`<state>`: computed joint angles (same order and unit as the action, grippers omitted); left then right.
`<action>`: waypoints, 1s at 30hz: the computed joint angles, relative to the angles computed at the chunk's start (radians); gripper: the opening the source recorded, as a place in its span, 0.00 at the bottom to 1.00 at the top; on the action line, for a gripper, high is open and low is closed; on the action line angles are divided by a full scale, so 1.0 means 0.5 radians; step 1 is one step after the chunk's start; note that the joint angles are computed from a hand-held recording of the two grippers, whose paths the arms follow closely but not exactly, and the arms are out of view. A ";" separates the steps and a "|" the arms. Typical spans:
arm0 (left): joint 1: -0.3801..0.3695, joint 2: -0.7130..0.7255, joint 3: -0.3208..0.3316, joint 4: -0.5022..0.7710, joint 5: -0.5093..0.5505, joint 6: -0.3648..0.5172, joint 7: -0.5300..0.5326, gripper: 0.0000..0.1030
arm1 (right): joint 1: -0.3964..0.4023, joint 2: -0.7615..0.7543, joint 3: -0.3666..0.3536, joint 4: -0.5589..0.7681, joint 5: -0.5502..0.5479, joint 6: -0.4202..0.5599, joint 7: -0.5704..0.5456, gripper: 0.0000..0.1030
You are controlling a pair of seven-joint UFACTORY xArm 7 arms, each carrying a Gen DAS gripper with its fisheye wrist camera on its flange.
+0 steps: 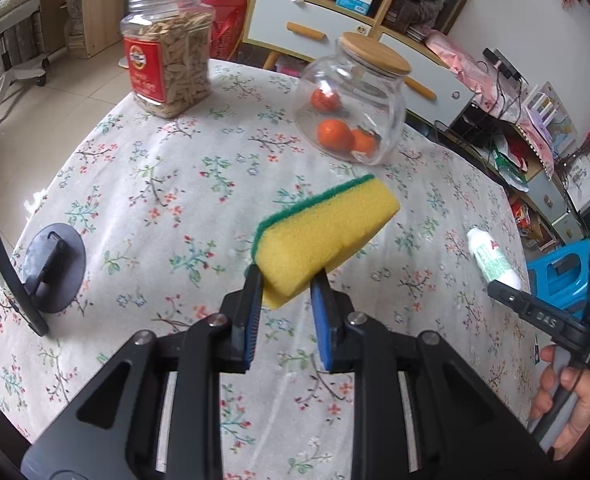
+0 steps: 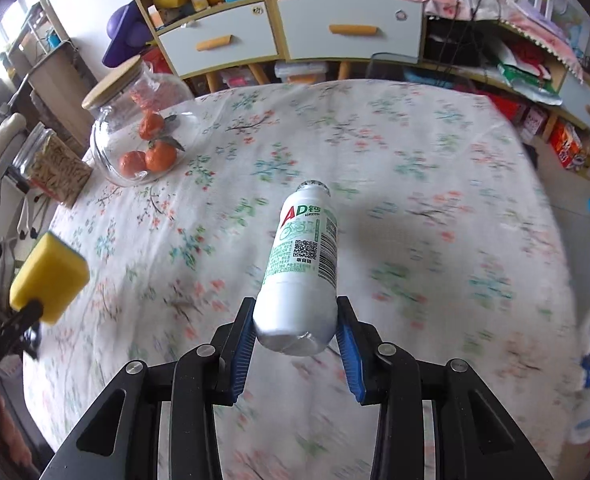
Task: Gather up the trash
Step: 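Grasp the yellow sponge with the left gripper while the right grasps the white AD bottle, then carry the bottle and sponge to the basin and open both grippers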
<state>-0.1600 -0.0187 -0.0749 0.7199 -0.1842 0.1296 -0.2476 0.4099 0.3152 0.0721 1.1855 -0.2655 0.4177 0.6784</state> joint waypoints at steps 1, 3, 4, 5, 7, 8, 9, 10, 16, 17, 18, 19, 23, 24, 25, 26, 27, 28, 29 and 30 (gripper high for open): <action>-0.004 -0.003 -0.009 -0.004 0.036 -0.007 -0.035 0.25 | -0.025 -0.090 0.003 -0.101 0.013 -0.028 -0.024 0.38; -0.027 -0.004 -0.029 -0.005 0.050 -0.018 -0.065 0.25 | -0.065 -0.206 0.011 -0.227 0.034 -0.058 -0.052 0.38; -0.040 -0.001 -0.037 -0.002 0.044 -0.019 -0.071 0.25 | -0.087 -0.267 0.018 -0.293 0.047 -0.074 -0.070 0.38; -0.057 0.005 -0.049 0.005 0.034 -0.020 -0.076 0.25 | -0.114 -0.338 0.024 -0.370 0.063 -0.091 -0.092 0.38; -0.087 0.011 -0.067 0.018 0.016 -0.020 -0.082 0.25 | -0.161 -0.439 0.037 -0.482 0.088 -0.115 -0.126 0.38; -0.100 0.017 -0.077 0.028 0.049 -0.022 -0.119 0.25 | -0.188 -0.499 0.041 -0.550 0.107 -0.129 -0.148 0.38; -0.116 0.022 -0.091 0.040 0.109 -0.025 -0.179 0.25 | -0.214 -0.543 0.046 -0.600 0.124 -0.141 -0.171 0.38; -0.129 0.030 -0.098 0.051 0.140 -0.027 -0.209 0.25 | -0.238 -0.585 0.049 -0.649 0.135 -0.153 -0.188 0.38; -0.247 0.110 -0.127 0.152 0.502 -0.036 -0.532 0.25 | -0.388 -0.879 0.029 -1.015 0.260 -0.298 -0.340 0.38; -0.269 0.130 -0.123 0.174 0.572 -0.037 -0.596 0.25 | -0.413 -0.921 0.015 -1.063 0.302 -0.296 -0.374 0.38; -0.297 0.156 -0.123 0.202 0.631 -0.040 -0.651 0.25 | -0.426 -0.956 0.001 -1.097 0.353 -0.291 -0.420 0.38; -0.320 0.171 -0.122 0.219 0.669 -0.040 -0.689 0.25 | -0.433 -1.010 -0.029 -1.145 0.420 -0.296 -0.495 0.38; -0.435 0.268 -0.118 0.329 0.801 -0.023 -0.790 0.25 | -0.516 -1.235 -0.097 -1.326 0.520 -0.318 -0.666 0.38; -0.465 0.295 -0.119 0.359 0.823 -0.018 -0.802 0.25 | -0.534 -1.283 -0.121 -1.367 0.553 -0.319 -0.703 0.38; -0.493 0.317 -0.121 0.384 0.836 -0.013 -0.808 0.25 | -0.549 -1.340 -0.164 -1.416 0.598 -0.312 -0.749 0.38; -0.518 0.343 -0.123 0.413 0.848 -0.009 -0.807 0.25 | -0.561 -1.366 -0.199 -1.445 0.641 -0.312 -0.790 0.38; -0.552 0.370 -0.118 0.445 0.872 -0.002 -0.812 0.25 | -0.579 -1.393 -0.227 -1.470 0.677 -0.306 -0.826 0.38; -0.587 0.399 -0.113 0.478 0.896 0.006 -0.817 0.25 | -0.610 -1.424 -0.251 -1.496 0.701 -0.293 -0.856 0.38; -0.618 0.428 -0.114 0.514 0.908 0.017 -0.815 0.25 | -0.658 -1.454 -0.272 -1.525 0.712 -0.278 -0.877 0.38; -0.644 0.452 -0.112 0.540 0.915 0.024 -0.812 0.25 | -0.693 -1.474 -0.287 -1.542 0.726 -0.265 -0.900 0.38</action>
<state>-0.4819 0.2075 -0.1310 0.9901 0.2733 0.1418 -0.6535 0.0635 -0.4220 -0.0713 0.4145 0.0973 0.2853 0.2282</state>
